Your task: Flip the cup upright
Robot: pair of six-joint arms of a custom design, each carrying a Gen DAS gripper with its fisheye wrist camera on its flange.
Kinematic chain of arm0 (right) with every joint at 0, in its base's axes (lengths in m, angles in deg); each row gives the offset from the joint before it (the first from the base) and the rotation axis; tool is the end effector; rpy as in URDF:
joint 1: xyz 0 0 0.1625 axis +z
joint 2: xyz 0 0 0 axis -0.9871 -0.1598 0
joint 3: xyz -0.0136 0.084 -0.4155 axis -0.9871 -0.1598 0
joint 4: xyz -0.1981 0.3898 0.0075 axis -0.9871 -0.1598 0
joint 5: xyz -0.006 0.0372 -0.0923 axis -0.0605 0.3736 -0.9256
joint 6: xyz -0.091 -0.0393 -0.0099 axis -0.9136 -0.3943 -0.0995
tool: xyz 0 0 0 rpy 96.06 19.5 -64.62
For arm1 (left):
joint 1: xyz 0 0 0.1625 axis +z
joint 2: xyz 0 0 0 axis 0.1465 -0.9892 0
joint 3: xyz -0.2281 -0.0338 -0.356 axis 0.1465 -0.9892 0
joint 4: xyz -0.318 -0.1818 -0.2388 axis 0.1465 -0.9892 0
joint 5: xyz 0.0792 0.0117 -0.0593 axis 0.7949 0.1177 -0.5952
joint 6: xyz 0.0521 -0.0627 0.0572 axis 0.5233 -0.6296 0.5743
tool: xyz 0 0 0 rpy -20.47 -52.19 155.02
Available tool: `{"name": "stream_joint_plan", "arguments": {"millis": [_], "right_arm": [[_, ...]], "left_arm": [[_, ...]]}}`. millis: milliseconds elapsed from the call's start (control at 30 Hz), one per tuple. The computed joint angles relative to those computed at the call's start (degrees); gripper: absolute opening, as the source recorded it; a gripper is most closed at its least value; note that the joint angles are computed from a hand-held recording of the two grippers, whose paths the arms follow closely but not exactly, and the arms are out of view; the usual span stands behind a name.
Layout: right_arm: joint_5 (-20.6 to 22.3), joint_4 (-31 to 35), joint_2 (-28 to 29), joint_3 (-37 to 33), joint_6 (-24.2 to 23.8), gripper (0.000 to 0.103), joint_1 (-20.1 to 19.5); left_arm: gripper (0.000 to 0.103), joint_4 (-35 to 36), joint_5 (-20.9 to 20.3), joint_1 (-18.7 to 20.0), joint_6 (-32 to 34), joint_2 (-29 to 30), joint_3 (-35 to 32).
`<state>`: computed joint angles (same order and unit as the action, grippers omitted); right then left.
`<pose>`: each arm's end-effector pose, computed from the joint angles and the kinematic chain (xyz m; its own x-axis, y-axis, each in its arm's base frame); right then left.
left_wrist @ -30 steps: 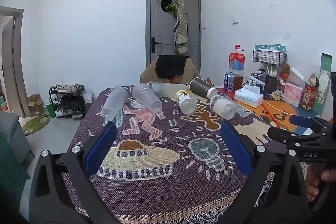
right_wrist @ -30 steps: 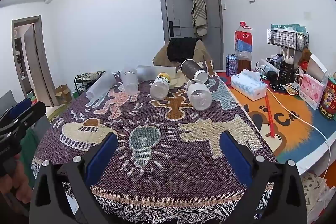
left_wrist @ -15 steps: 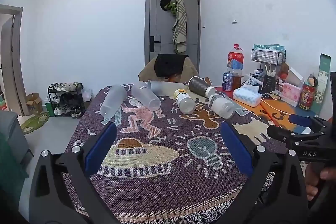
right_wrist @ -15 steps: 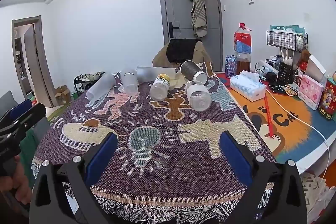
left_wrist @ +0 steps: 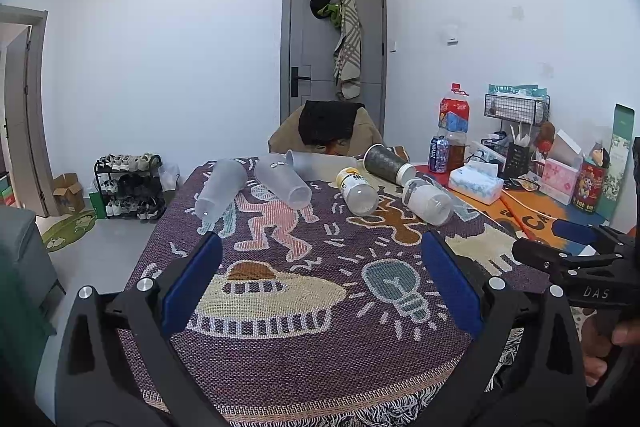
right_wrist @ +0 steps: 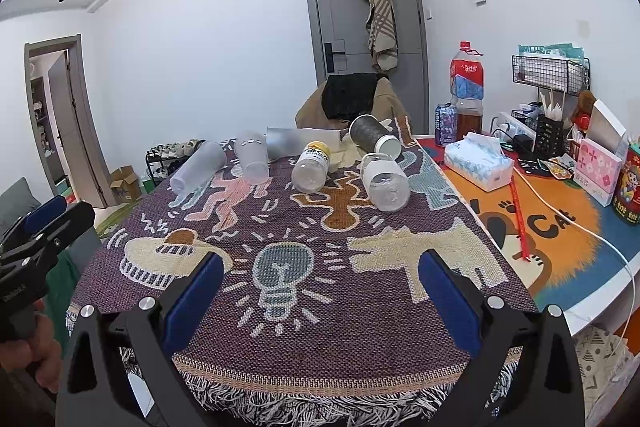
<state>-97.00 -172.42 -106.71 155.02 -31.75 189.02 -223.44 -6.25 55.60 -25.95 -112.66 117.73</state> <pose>0.3371 -0.7187 0.0893 -0.7621 -0.2531 0.5960 -0.6365 0.4615 -0.6179 -0.1140 -0.6787 0.3202 -0.7177 -0.0178 -0.6961 0.6598 0.3020 -0.6881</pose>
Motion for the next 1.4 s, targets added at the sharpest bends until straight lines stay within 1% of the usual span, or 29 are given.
{"name": "stream_joint_plan", "arguments": {"millis": [300,1400], "right_arm": [[0.0,-0.23,0.63,-0.85,0.12,0.096,-0.26],[1.56,-0.2,0.53,-0.49,0.15,0.096,-0.26]], "left_arm": [[0.099,0.4,0.0,0.51,0.39,1.02,-1.42],[0.099,-0.49,0.42,0.38,0.93,0.82,-1.31]]}}
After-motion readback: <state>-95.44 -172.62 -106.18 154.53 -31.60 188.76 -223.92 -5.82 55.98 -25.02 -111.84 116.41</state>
